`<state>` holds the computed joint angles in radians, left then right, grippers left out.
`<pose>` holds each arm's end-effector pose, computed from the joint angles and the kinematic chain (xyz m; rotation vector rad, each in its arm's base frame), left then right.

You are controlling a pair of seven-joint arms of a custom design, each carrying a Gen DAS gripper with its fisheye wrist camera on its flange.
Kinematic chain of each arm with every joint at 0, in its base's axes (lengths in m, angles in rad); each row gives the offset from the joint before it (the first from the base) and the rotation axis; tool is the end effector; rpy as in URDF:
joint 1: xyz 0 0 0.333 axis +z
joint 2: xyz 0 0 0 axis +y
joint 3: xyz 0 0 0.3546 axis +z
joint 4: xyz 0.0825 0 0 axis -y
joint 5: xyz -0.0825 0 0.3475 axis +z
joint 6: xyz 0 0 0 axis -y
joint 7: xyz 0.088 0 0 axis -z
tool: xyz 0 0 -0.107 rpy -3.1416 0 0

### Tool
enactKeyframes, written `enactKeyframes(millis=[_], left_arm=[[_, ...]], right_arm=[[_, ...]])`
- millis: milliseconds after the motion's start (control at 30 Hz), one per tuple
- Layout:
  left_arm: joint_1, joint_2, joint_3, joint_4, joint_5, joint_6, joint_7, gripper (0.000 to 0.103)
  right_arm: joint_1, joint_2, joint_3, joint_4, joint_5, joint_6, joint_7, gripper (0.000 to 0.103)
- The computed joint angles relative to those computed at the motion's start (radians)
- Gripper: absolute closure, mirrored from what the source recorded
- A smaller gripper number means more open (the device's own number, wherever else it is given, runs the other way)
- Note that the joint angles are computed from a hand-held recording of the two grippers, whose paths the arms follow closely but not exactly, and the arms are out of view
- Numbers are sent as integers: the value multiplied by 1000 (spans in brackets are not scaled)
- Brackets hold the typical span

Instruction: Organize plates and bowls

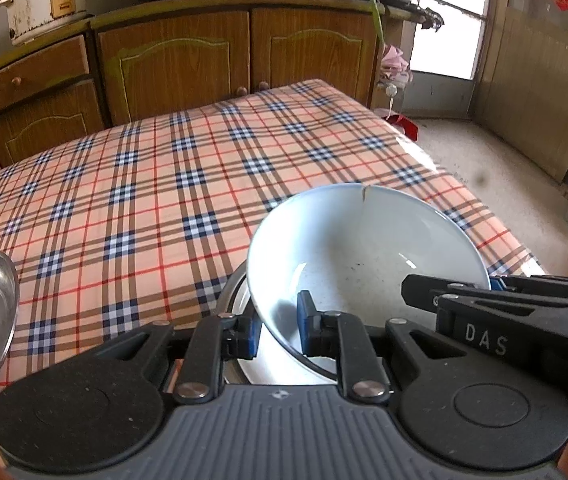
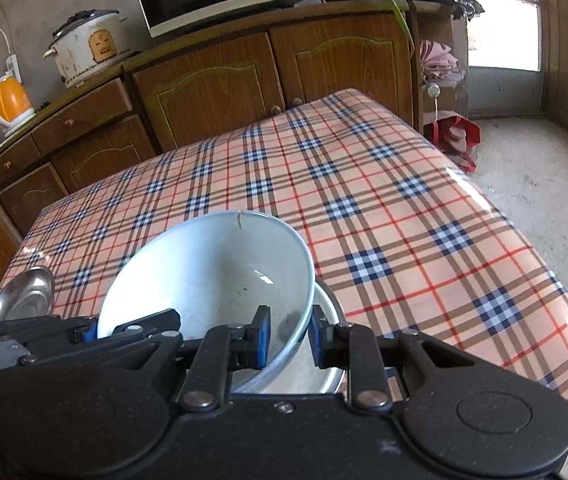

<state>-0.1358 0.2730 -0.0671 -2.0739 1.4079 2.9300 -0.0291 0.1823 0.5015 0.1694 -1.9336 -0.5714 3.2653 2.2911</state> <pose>0.5521 -0.1751 0.3903 -1.8301 1.6790 -0.6924 0.6050 0.2613 0.3841 -1.7932 1.5077 -0.3772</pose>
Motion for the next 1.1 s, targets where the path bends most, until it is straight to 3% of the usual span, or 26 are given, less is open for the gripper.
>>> enactKeyframes(millis=[167,533,1100], left_arm=[[4,13,0,-1,-49,-5,51,85],[-2,38,13,7,-87,1,89,85],[-11,64,27,28,-37,15,44,84]], right_arm=[[-24,27,37,18,6,-19,-18,76],[-28,57,53,42,31,-45,-48,76],[-52,74,82,53,66,-65,-85,76]])
